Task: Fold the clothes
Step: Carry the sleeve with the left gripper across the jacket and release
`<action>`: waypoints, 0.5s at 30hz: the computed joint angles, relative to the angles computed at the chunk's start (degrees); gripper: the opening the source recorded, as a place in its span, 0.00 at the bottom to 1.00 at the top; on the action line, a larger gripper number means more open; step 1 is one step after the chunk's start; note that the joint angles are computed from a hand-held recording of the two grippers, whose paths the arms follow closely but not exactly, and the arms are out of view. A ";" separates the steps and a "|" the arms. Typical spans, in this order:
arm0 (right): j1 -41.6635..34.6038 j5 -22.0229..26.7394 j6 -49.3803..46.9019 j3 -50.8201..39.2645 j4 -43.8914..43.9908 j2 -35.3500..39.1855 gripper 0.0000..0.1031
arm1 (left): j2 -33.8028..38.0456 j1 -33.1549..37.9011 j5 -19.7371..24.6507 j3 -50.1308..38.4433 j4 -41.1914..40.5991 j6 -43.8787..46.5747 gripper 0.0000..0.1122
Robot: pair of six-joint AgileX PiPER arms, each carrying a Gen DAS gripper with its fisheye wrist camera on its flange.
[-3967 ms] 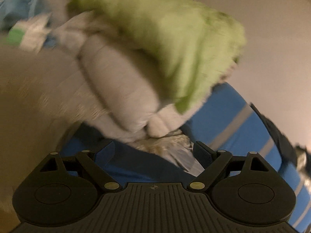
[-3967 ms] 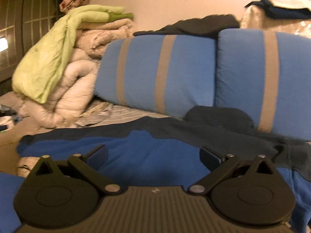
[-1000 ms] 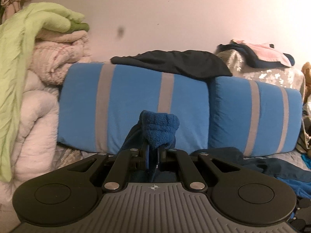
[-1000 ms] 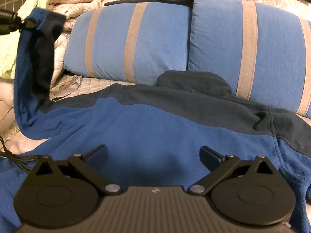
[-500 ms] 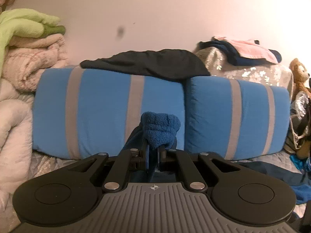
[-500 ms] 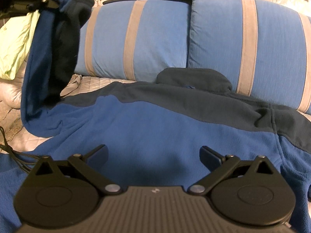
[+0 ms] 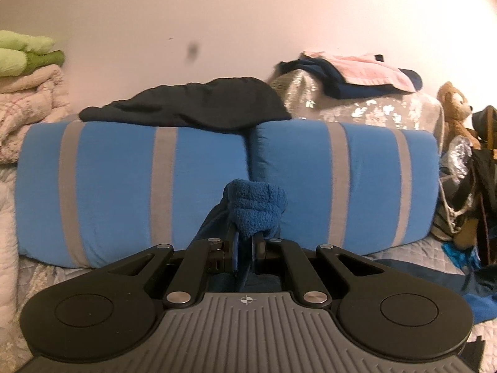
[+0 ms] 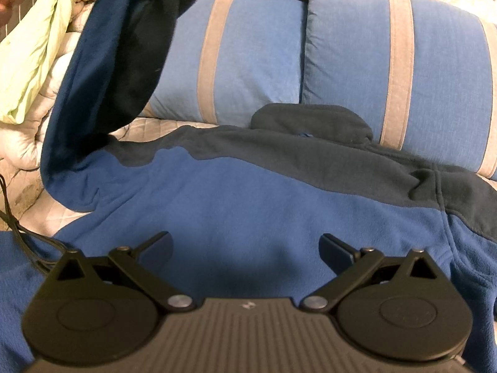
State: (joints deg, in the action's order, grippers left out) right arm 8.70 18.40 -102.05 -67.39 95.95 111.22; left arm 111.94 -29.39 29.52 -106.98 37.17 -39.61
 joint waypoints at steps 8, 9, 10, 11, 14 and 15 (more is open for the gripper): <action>-0.05 -0.05 2.90 -0.55 -2.36 0.32 1.00 | 6.17 -2.96 1.61 -8.11 -5.12 6.05 0.07; -0.06 -0.07 3.25 -0.60 -2.68 0.33 1.00 | 7.23 -3.29 2.14 -9.56 -6.52 7.81 0.07; 0.00 -0.17 3.66 -0.70 -3.06 0.38 1.00 | 8.32 -3.61 2.71 -11.08 -7.92 9.56 0.07; 0.10 -0.31 4.09 -0.81 -3.45 0.43 1.00 | 9.49 -3.88 3.42 -12.72 -9.68 11.72 0.09; 0.22 -0.52 4.73 -0.86 -4.12 0.46 1.00 | 14.56 -3.63 9.95 -21.56 -21.37 23.06 0.37; 0.23 -0.57 5.17 -0.95 -4.53 0.53 1.00 | 15.97 -3.58 11.79 -23.90 -23.79 25.48 0.54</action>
State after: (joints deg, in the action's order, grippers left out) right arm 8.92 17.83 -96.89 -68.34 91.41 111.75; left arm 127.91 -32.97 41.31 -130.88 13.38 -14.13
